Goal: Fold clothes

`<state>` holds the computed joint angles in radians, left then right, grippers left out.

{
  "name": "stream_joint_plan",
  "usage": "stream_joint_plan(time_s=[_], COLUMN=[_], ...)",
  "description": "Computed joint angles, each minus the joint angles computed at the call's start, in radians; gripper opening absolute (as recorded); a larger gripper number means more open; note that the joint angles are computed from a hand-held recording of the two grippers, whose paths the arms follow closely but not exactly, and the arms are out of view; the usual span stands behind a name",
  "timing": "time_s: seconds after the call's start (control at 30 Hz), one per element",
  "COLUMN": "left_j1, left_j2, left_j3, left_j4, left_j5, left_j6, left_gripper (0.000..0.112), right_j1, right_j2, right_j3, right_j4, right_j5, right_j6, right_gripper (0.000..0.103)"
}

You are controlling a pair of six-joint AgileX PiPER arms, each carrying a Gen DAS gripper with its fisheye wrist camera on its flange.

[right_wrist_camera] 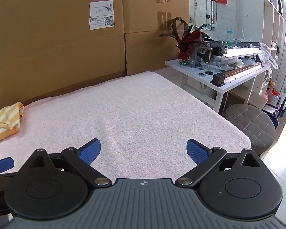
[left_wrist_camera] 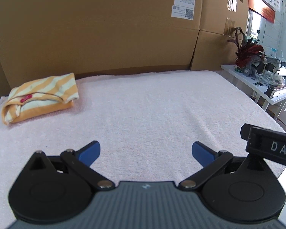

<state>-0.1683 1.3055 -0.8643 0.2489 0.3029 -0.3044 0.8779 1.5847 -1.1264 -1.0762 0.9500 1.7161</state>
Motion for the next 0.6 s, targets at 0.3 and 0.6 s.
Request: stream_joint_plan(time_s=[0.3, 0.6], left_j1=[-0.047, -0.079], left_j2=[-0.025, -0.024], left_j3=[0.01, 0.023], left_j4=[0.153, 0.277], left_j5=[0.044, 0.04], left_j6=[-0.183, -0.296], left_gripper=[0.102, 0.102], right_j1=[-0.01, -0.027], right_j2=[-0.045, -0.042], right_j3=[0.042, 0.05], right_j4=[-0.025, -0.018], right_j5=[-0.055, -0.087], right_j6=[-0.001, -0.027], right_gripper=[0.099, 0.099])
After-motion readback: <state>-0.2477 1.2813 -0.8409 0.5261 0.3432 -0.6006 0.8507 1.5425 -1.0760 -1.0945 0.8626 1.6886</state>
